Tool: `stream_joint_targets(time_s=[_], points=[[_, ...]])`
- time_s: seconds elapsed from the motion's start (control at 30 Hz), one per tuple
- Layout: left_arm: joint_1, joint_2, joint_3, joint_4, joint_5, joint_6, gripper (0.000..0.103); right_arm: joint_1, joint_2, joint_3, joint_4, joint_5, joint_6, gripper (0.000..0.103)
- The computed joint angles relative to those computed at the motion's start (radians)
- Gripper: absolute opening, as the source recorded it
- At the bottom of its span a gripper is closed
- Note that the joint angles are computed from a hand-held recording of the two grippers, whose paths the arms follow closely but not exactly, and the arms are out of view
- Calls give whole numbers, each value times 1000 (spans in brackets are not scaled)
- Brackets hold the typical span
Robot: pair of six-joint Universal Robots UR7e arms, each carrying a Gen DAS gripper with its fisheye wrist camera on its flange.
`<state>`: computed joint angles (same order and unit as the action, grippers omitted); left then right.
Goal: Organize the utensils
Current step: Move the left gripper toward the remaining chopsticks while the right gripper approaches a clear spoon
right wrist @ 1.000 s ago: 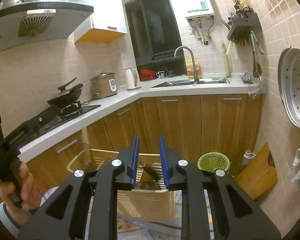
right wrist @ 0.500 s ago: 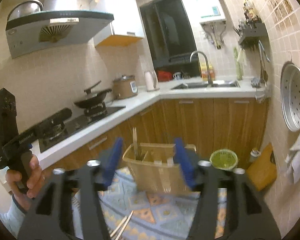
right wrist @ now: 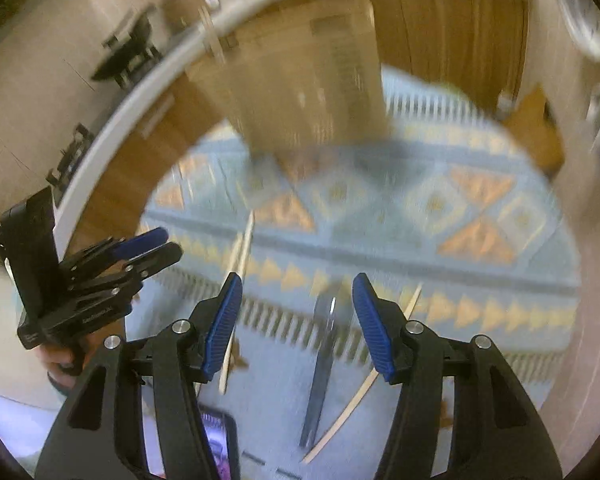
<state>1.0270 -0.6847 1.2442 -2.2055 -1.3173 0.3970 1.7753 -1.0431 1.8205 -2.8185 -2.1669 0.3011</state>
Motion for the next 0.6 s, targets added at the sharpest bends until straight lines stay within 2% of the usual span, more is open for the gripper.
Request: stream_joint_targets(time_s=[0.13,0.27,0.6], points=[[3,8,0,47,20,12,42,-12,28,-10,87,-7,36,40],[-2,9,12,76,54,30,42,-23,50,-27,166,-13,77,37],[-33,54,12,85,168,50,31,-17,77,-45,229,-55,121,28]])
